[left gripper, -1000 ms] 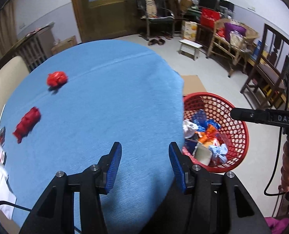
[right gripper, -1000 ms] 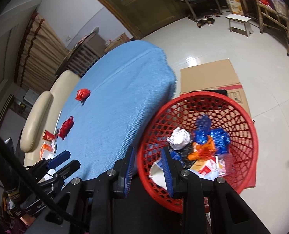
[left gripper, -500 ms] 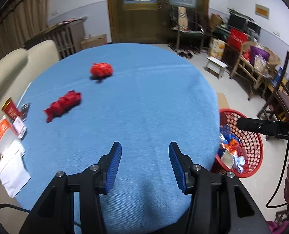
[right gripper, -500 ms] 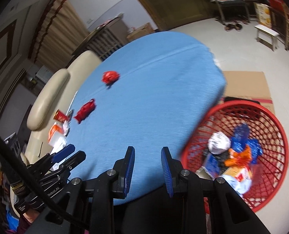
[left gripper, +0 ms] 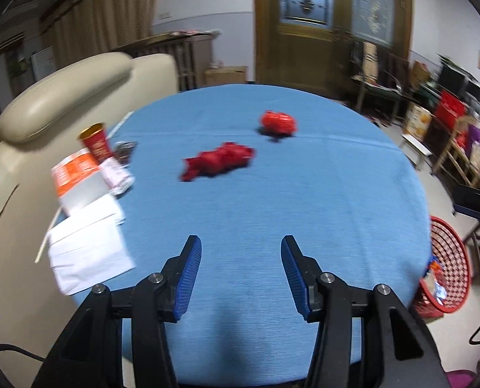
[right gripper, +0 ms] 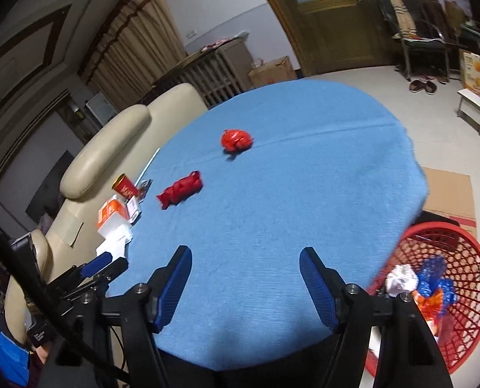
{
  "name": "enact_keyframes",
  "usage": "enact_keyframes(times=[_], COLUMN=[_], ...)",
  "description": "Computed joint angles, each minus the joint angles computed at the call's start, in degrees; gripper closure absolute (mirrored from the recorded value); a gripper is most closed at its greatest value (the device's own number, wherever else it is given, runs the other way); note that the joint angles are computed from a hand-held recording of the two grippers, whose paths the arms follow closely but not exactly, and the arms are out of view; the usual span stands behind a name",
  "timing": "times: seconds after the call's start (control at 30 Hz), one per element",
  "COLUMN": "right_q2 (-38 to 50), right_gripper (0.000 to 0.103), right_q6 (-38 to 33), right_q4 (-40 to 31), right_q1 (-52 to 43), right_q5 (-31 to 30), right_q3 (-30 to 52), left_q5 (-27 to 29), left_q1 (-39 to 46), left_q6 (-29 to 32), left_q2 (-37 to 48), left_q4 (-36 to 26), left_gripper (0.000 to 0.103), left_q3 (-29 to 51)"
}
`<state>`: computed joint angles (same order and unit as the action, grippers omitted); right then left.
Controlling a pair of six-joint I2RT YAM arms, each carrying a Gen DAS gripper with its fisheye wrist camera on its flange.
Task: Collect trash
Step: 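Move both open tools back over the table toward the red items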
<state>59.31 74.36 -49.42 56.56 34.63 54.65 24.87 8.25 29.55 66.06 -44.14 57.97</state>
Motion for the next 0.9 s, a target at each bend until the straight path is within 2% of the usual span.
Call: enact_keyframes(times=[0.1, 0.2, 0.37, 0.57, 0.9], right_q2=[3.7, 7.2, 13.1, 18.4, 22.4], right_gripper=[0.030, 0.030, 0.030, 0.030, 0.030], right_q6=[-4.0, -7.3, -11.0, -15.3, -20.3], right_q4=[2.8, 5.6, 8.2, 10.1, 13.4], right_q1=[-2.6, -4.4, -6.0, -8.1, -13.1], right_q5=[-2.6, -5.0, -6.9, -9.3, -13.4], right_q3=[1.9, 3.5, 6.5, 9.5, 11.4], left_q5=[0.7, 0.5, -0.6, -1.6, -4.4], left_q1=[4.8, 8.4, 11.8, 13.5, 11.1], left_q6=[0.8, 0.4, 0.4, -0.4, -1.0], left_q2=[2.7, 5.4, 9.2, 13.7, 16.5], left_q4=[1.5, 4.3, 7.3, 8.9, 10.3], left_gripper=[0.050, 0.041, 0.041, 0.041, 0.041], left_q3=[1.0, 1.4, 2.5, 4.5, 5.7])
